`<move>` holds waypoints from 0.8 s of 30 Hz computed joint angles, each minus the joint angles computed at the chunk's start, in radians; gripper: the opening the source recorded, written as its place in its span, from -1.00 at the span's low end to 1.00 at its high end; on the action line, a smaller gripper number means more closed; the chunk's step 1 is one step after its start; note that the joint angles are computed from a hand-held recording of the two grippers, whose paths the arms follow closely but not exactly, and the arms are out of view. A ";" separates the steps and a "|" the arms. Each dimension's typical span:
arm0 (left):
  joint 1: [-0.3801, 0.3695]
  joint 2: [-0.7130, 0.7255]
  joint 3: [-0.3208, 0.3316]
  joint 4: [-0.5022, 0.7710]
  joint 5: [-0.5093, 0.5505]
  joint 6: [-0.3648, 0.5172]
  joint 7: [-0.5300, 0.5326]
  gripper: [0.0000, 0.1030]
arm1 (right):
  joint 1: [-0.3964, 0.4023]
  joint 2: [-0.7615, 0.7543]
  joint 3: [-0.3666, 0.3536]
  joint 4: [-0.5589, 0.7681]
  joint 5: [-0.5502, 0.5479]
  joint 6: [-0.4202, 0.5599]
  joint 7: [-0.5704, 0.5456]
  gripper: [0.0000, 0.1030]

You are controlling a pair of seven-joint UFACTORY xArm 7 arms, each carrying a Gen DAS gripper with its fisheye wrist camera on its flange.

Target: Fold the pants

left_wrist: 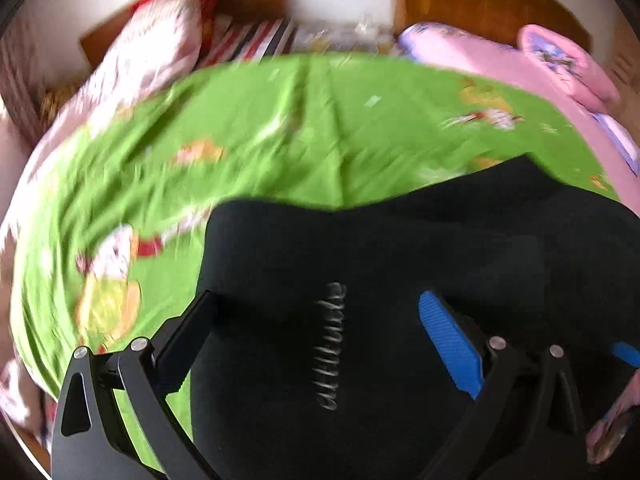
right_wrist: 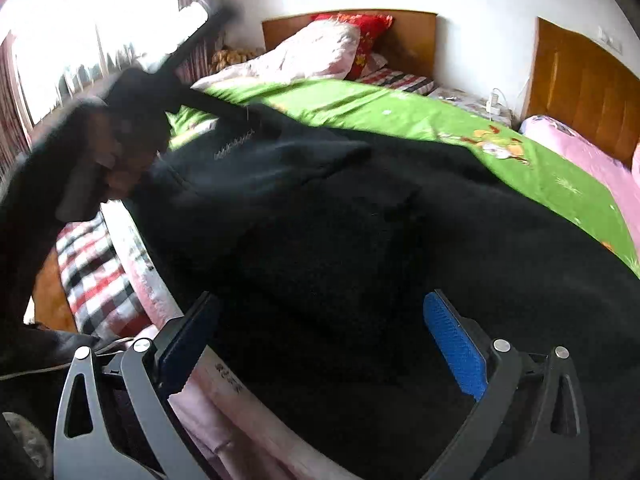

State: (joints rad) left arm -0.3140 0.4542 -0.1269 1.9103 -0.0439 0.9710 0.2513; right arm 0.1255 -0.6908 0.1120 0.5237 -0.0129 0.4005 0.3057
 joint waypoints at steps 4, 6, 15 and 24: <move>0.003 -0.049 -0.003 -0.124 0.003 -0.136 0.036 0.97 | -0.041 0.006 -0.097 0.043 0.017 -0.029 -0.067 0.92; 0.000 -0.076 -0.003 -0.183 0.016 -0.203 0.040 0.97 | -0.073 0.099 -0.133 0.122 0.035 -0.041 -0.075 0.92; 0.007 -0.103 -0.010 -0.235 0.003 -0.266 0.042 0.97 | -0.169 0.498 -0.122 0.408 -0.083 0.167 0.026 0.92; 0.004 -0.102 -0.104 -0.075 -0.175 -0.111 0.159 0.97 | -0.217 0.108 -0.054 0.160 -0.200 0.238 0.125 0.92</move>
State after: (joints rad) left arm -0.3100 0.3518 -0.2314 1.8349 -0.2191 0.8595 0.4105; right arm -0.0914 -0.5830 0.0581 0.6834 -0.2126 0.6388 0.4308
